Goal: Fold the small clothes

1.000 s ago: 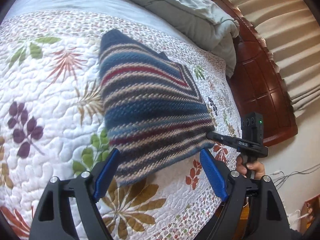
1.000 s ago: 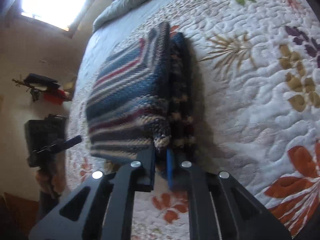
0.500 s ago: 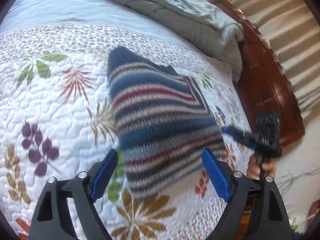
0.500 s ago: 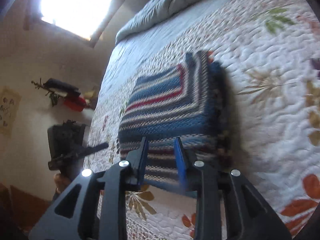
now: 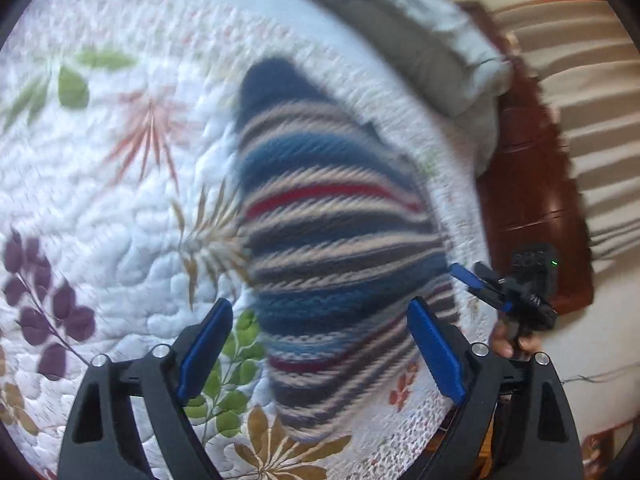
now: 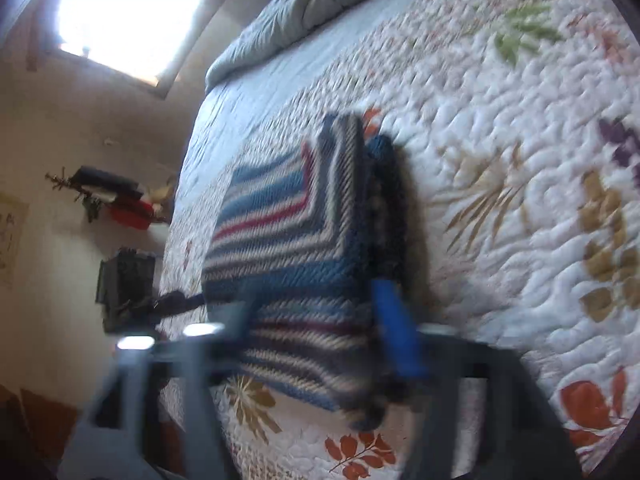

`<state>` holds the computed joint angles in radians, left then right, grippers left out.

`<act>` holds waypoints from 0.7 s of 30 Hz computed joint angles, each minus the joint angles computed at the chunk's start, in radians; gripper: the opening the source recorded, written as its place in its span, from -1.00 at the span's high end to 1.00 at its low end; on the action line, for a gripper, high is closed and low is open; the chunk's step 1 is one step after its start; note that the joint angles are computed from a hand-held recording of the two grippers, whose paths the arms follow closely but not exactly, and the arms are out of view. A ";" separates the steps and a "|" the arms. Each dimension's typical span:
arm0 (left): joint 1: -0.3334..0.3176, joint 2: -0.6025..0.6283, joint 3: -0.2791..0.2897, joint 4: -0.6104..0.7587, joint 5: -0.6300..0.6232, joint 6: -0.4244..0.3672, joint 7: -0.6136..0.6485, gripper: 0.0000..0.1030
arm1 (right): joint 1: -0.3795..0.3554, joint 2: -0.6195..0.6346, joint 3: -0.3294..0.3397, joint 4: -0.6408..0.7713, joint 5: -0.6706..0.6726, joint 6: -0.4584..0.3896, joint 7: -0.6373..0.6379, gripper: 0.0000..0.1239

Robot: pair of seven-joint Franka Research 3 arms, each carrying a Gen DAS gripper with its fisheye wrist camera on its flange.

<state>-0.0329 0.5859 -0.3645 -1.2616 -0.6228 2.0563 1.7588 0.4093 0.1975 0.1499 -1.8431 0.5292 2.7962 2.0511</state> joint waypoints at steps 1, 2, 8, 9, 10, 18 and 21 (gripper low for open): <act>-0.009 -0.034 0.009 -0.033 0.021 0.043 0.016 -0.73 | 0.007 -0.005 -0.013 -0.002 -0.015 0.004 0.014 -0.49; -0.027 -0.072 0.022 -0.068 0.061 0.095 0.034 -0.73 | -0.020 0.007 0.010 0.015 0.040 -0.010 -0.031 -0.49; -0.171 -0.281 0.068 -0.300 0.397 0.442 0.124 -0.73 | -0.077 0.117 0.029 0.142 0.218 -0.148 -0.131 -0.52; -0.191 -0.306 0.075 -0.334 0.454 0.493 0.116 -0.73 | -0.071 0.127 0.024 0.155 0.205 -0.145 -0.126 -0.52; -0.206 -0.332 0.078 -0.369 0.499 0.536 0.108 -0.73 | -0.070 0.133 0.024 0.164 0.202 -0.145 -0.126 -0.52; -0.234 -0.372 0.076 -0.396 0.633 0.602 0.061 -0.73 | -0.046 0.213 0.008 0.272 0.114 -0.194 -0.058 -0.52; -0.230 -0.363 0.076 -0.382 0.640 0.588 0.062 -0.73 | -0.044 0.247 0.012 0.316 0.090 -0.210 -0.044 -0.52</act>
